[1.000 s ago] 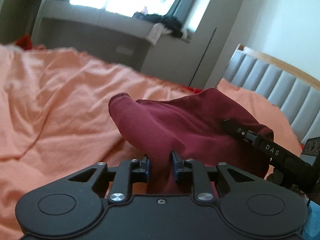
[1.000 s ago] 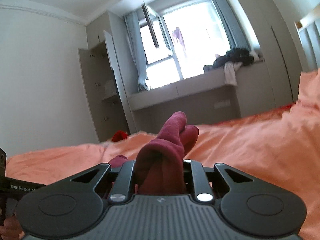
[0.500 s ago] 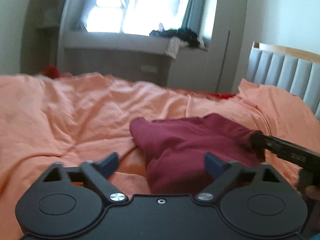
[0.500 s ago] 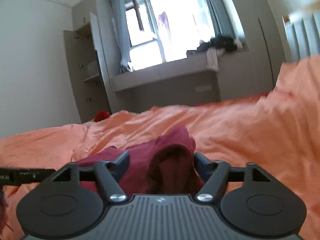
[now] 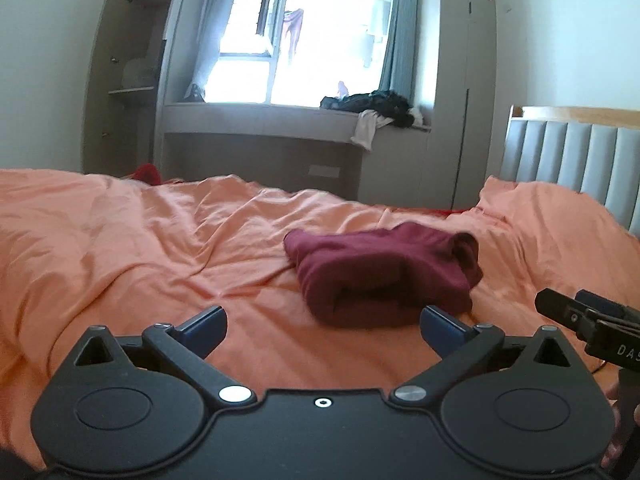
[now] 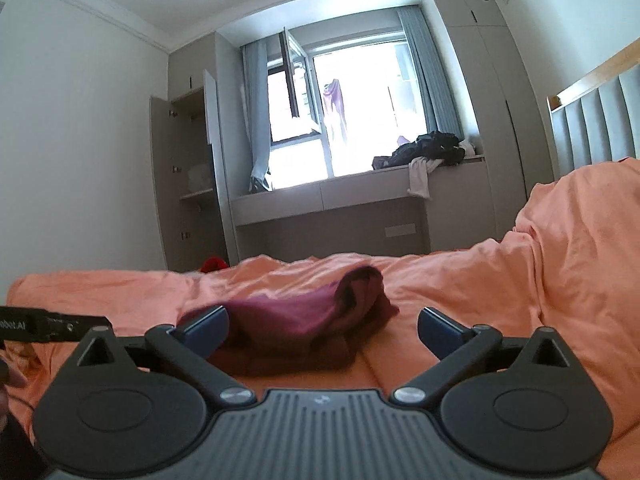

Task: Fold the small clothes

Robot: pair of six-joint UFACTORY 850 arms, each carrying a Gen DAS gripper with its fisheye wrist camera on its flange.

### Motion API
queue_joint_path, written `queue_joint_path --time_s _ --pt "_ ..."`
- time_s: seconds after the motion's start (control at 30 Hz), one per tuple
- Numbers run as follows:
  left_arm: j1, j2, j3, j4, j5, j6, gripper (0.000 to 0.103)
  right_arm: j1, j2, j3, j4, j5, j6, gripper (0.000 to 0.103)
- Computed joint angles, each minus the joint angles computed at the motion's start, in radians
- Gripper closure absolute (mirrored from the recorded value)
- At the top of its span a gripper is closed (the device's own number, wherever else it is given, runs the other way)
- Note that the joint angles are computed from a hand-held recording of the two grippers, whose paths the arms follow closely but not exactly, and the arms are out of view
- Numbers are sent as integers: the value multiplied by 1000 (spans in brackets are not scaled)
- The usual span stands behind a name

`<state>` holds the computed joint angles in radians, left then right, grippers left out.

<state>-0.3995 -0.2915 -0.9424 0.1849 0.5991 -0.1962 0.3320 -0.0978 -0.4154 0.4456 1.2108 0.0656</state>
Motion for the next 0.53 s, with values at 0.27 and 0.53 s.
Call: queue_joint_path --time_s 0.27,0.53 --pt "-6 16 44 -61 20 83 0 35 -3 14 27 -7 -15 0" --pt "-9 9 38 -81 21 106 0 36 -15 14 35 -9 -6 0"
